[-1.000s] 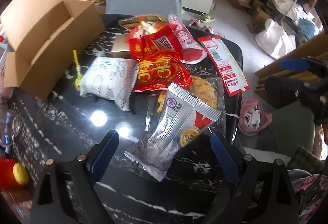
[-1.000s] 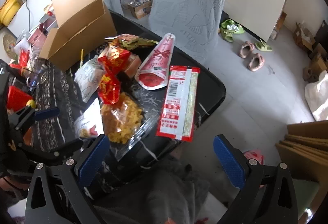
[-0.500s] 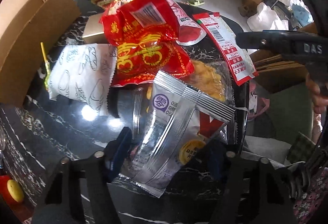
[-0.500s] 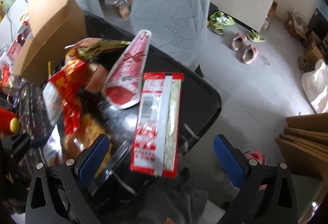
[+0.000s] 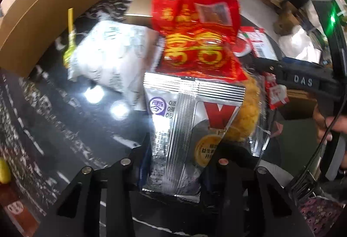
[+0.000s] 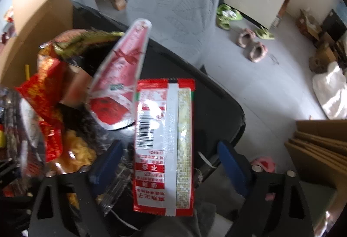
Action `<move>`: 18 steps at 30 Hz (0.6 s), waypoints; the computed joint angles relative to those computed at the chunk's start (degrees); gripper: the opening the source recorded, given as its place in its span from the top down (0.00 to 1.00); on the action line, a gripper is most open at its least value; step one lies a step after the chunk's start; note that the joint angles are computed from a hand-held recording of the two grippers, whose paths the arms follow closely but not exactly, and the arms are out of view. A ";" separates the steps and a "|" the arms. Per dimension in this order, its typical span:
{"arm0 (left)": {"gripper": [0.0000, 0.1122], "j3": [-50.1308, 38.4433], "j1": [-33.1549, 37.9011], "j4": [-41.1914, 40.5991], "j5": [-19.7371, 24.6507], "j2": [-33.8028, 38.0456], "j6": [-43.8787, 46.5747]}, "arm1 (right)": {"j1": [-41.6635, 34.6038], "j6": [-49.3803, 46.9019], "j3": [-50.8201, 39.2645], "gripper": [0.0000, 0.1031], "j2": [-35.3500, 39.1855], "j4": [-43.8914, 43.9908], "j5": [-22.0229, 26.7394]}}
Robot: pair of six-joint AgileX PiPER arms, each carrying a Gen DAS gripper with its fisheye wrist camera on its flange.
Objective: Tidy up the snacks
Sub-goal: 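Grasp the silver wafer packet with the left gripper while the right grasps the red-white stick packet, then carry both packets over the open cardboard box with both grippers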
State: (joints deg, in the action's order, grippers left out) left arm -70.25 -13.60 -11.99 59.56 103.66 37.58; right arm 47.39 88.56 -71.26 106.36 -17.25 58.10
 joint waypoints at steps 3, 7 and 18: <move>0.67 -1.81 0.86 0.79 0.67 1.38 -3.15 | 0.78 -2.31 -2.33 0.25 1.18 -1.04 2.61; 0.68 -3.45 2.78 0.25 1.28 2.79 -4.16 | 1.94 -2.38 -4.27 0.52 1.71 -3.01 4.12; 0.70 -2.26 3.53 -0.11 1.36 -1.15 -4.58 | 1.64 4.09 2.19 0.58 -2.27 -5.64 -2.81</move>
State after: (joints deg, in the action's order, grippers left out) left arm -72.51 -10.07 -12.10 60.93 102.51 33.00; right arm 49.03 92.65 -69.07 104.09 -22.88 55.29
